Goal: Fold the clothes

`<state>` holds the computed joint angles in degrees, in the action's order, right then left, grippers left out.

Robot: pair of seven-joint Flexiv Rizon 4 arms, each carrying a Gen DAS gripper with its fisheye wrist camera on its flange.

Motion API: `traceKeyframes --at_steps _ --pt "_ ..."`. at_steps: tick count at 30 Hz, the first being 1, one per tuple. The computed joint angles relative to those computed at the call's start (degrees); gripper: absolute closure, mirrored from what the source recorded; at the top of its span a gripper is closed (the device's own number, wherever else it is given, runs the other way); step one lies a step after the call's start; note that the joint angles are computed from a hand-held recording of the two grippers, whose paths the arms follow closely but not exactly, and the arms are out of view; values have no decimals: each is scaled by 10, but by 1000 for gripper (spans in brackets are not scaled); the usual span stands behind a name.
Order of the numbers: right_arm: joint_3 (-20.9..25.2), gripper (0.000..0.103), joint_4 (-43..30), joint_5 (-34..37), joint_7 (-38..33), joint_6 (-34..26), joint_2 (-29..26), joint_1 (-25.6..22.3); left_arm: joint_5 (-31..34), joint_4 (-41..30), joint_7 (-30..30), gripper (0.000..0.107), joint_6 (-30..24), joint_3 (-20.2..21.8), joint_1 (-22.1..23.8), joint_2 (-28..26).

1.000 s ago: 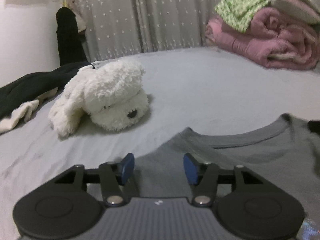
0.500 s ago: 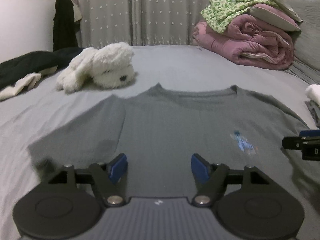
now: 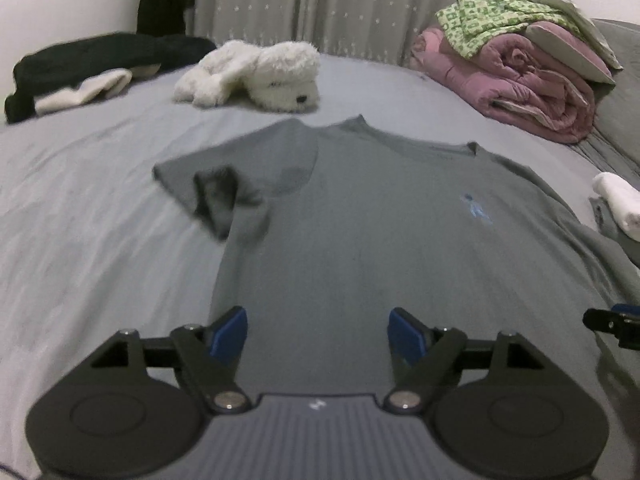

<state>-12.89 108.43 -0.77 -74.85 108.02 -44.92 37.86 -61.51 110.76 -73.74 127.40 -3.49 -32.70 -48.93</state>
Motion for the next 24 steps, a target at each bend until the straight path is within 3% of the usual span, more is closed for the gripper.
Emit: traceKeyframes --at_steps 5,13,19,24 --pt "16 37 68 -3 -16 3 44 -8 73 84 -88 27 5 -24 20 44" --pt "66 37 165 -16 -73 28 103 -68 264 197 -195 27 41 -21 48 80" --pt "99 37 202 -8 -71 33 132 -124 391 253 -260 27 42 -29 102 110" --pt "128 37 215 -13 -49 27 151 -180 498 276 -349 27 2 -64 197 137"
